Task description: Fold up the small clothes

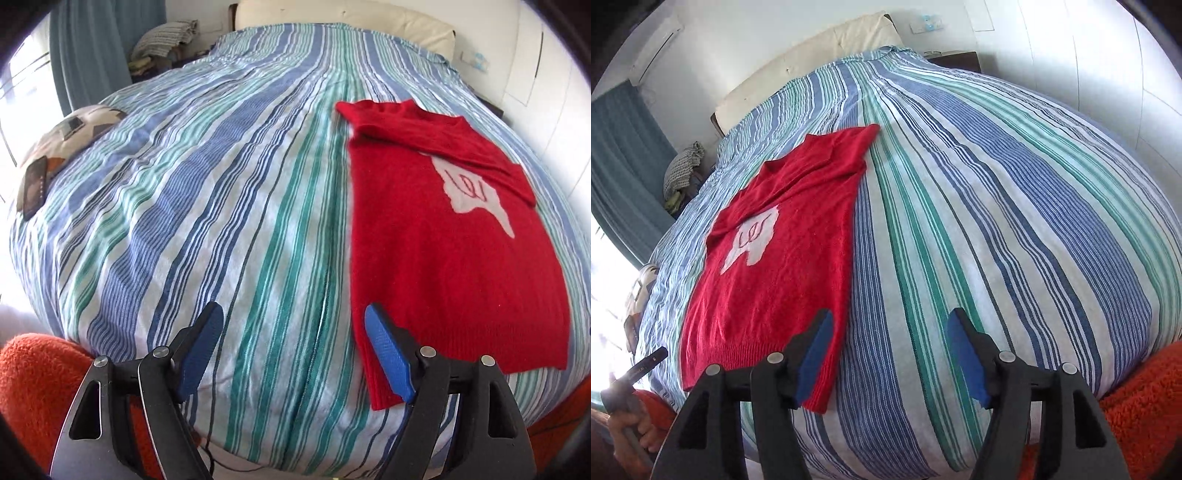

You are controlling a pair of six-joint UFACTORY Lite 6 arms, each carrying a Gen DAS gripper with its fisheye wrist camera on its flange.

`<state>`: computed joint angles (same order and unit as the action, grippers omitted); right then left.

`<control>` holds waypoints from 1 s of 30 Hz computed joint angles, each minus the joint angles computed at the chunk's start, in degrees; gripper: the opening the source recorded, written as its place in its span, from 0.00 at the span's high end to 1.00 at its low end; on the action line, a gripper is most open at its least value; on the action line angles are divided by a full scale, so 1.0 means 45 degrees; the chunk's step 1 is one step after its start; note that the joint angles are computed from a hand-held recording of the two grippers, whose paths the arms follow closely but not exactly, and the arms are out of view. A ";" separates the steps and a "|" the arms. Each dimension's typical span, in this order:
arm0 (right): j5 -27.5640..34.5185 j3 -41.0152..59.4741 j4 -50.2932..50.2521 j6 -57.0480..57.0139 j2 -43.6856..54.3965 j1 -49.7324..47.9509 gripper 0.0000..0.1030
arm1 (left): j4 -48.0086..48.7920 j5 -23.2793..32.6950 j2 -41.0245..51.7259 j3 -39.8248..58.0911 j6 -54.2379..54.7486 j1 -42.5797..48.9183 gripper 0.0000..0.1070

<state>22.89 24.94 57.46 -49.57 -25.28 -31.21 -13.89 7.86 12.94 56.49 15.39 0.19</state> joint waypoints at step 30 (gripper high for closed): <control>0.0156 0.0010 0.0995 -0.1287 0.0167 0.0290 0.36 | -0.0163 0.0180 0.0189 -0.0119 0.0426 -0.0035 0.20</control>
